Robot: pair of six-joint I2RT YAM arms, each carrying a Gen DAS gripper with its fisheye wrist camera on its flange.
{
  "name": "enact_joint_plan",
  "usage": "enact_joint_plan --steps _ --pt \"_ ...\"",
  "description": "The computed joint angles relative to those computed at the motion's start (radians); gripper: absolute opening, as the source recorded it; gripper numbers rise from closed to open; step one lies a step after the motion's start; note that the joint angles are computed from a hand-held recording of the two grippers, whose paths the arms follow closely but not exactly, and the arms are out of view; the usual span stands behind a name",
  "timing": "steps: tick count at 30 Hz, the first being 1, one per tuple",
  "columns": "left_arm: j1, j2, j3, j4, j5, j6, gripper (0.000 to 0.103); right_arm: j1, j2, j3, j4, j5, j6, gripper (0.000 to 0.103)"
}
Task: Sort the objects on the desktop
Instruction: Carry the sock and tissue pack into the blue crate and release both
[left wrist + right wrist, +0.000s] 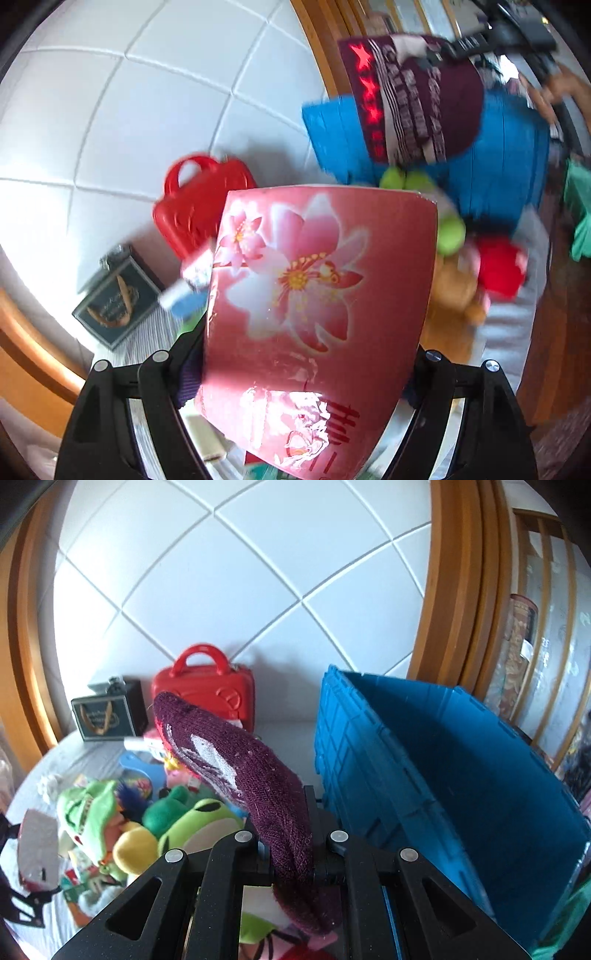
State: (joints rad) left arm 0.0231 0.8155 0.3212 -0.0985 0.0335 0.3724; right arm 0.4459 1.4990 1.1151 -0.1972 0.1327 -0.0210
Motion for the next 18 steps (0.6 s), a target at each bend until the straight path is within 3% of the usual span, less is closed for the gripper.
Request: enact_joint_plan --steps 3,8,10,14,18 --pt "-0.193 0.030 0.160 -0.050 -0.109 -0.132 0.081 -0.043 -0.115 -0.025 -0.024 -0.038 -0.013 0.010" --pt "-0.528 0.263 0.465 -0.044 -0.334 -0.251 0.081 -0.237 -0.257 0.021 -0.078 -0.188 -0.030 0.010" --pt "-0.608 0.379 0.594 -0.027 -0.374 -0.286 0.081 -0.348 -0.273 0.065 -0.095 -0.256 -0.055 0.010" --pt "-0.699 0.672 0.930 -0.062 -0.434 -0.359 0.081 -0.554 -0.192 0.199 -0.143 -0.407 -0.122 0.010" --pt "-0.758 0.986 1.333 -0.193 -0.502 -0.397 0.082 -0.703 -0.006 0.377 -0.191 -0.521 -0.186 0.011"
